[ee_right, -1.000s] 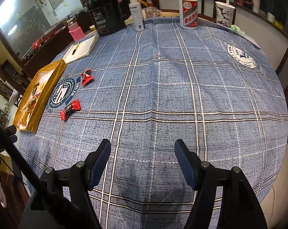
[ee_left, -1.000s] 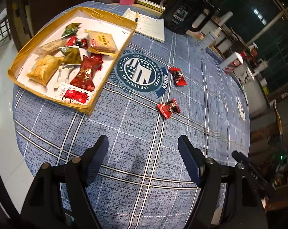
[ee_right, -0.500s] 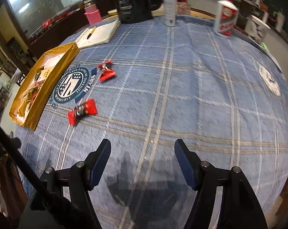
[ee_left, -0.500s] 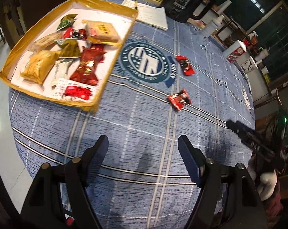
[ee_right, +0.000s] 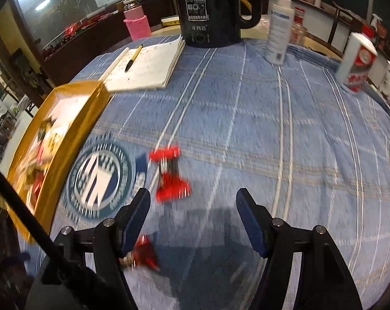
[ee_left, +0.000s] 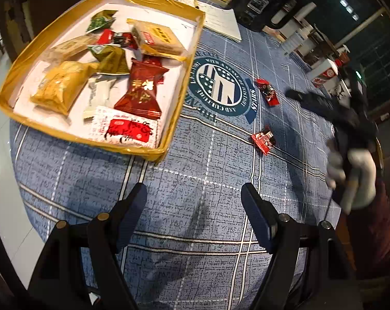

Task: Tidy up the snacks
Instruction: 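Move both tools toward the two remaining red candies, then grasp a red candy with the right tool while the left tool grasps the other red candy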

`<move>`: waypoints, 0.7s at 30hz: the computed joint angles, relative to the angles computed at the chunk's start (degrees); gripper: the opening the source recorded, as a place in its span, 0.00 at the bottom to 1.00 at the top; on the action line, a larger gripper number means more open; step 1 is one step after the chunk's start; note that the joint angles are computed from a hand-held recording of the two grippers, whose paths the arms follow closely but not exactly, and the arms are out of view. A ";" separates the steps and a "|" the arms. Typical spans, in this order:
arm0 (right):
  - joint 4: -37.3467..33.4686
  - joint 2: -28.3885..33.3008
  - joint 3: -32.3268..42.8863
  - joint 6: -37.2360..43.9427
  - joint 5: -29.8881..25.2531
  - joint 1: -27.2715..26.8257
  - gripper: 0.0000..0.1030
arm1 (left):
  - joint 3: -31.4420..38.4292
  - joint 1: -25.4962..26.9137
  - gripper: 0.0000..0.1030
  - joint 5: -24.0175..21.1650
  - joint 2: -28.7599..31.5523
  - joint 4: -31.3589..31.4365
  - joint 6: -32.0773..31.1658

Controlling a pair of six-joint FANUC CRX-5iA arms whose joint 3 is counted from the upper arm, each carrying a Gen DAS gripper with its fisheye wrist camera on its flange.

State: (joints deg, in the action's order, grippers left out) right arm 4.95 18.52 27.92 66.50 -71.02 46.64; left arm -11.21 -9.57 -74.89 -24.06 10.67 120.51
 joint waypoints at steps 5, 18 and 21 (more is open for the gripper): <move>1.47 4.81 4.19 2.62 -3.12 1.05 0.67 | -0.50 0.70 0.74 0.91 0.66 1.87 -3.72; 3.00 6.01 4.18 3.11 -3.67 1.60 0.16 | 2.16 -1.88 0.74 2.25 5.08 3.40 -7.78; 1.47 5.15 4.16 2.36 -4.28 0.78 0.16 | 3.65 -3.17 0.74 3.01 6.89 3.72 -8.81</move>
State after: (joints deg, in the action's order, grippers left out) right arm 6.42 23.66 32.08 68.86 -75.30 47.42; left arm -7.56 -12.74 -71.88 -17.17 14.39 111.70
